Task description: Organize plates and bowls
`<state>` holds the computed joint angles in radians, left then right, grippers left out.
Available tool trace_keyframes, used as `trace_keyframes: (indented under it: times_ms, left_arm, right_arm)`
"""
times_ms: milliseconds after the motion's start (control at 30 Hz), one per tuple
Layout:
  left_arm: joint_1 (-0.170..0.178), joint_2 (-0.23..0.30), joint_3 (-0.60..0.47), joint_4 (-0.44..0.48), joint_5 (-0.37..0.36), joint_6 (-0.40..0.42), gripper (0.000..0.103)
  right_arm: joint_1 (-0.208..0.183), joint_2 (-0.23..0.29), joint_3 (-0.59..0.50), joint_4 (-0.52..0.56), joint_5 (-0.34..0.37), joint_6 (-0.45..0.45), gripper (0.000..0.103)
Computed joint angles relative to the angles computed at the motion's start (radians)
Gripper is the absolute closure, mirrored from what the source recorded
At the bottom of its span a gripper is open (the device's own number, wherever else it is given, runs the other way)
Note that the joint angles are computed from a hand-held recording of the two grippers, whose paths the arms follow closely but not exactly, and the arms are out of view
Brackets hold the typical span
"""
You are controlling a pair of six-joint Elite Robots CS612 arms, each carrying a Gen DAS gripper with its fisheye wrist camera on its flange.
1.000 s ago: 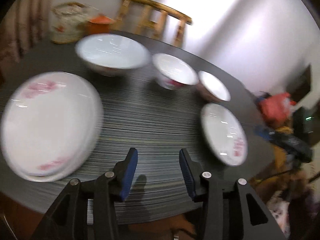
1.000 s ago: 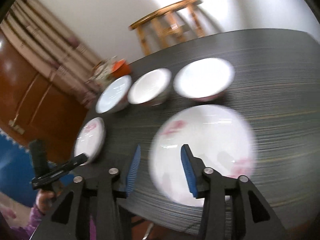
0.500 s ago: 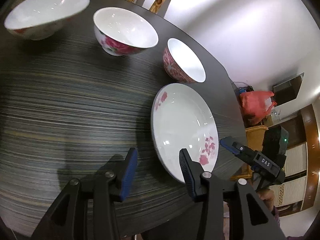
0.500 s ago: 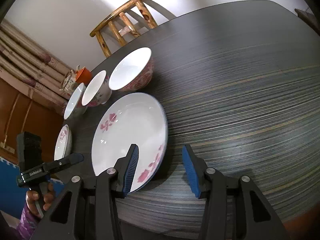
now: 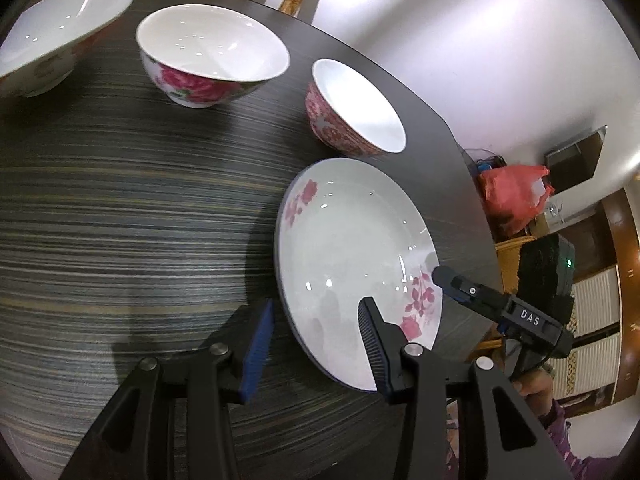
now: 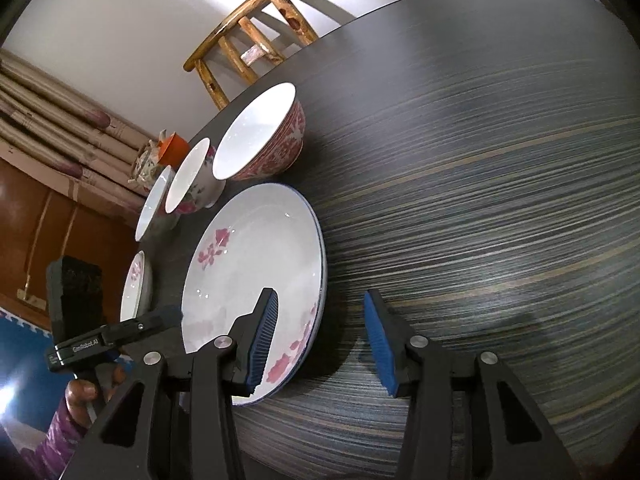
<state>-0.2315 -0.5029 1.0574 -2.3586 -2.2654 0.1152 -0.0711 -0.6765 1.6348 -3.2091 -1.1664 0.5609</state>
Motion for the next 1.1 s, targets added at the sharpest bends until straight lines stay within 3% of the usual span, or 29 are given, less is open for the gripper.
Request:
trace_keyframes:
  times_ms: [267,500,733,800,1100]
  left_arm:
    - [-0.003,0.003,-0.003,-0.005,0.006,-0.008,0.061]
    - [-0.005,0.003,-0.002,-0.010,0.050,-0.014,0.084]
    - [-0.008,-0.001,0.004,-0.012,0.069,-0.005,0.085]
    - [-0.010,-0.002,0.006,-0.013,0.089,-0.005,0.090]
    - [-0.024,-0.021,0.040,-0.069,0.157,-0.016,0.092]
  right_arm:
    - [-0.004,0.014,-0.020,0.005,0.034,0.003,0.064]
    - [-0.004,0.023,-0.036,0.025,0.048,-0.005,0.067]
    - [-0.002,0.027,-0.046,0.040,0.060,-0.015,0.072]
    - [-0.001,0.027,-0.047,0.044,0.059,-0.020,0.074]
    - [0.003,0.028,-0.051,0.073,0.043,-0.041,0.092]
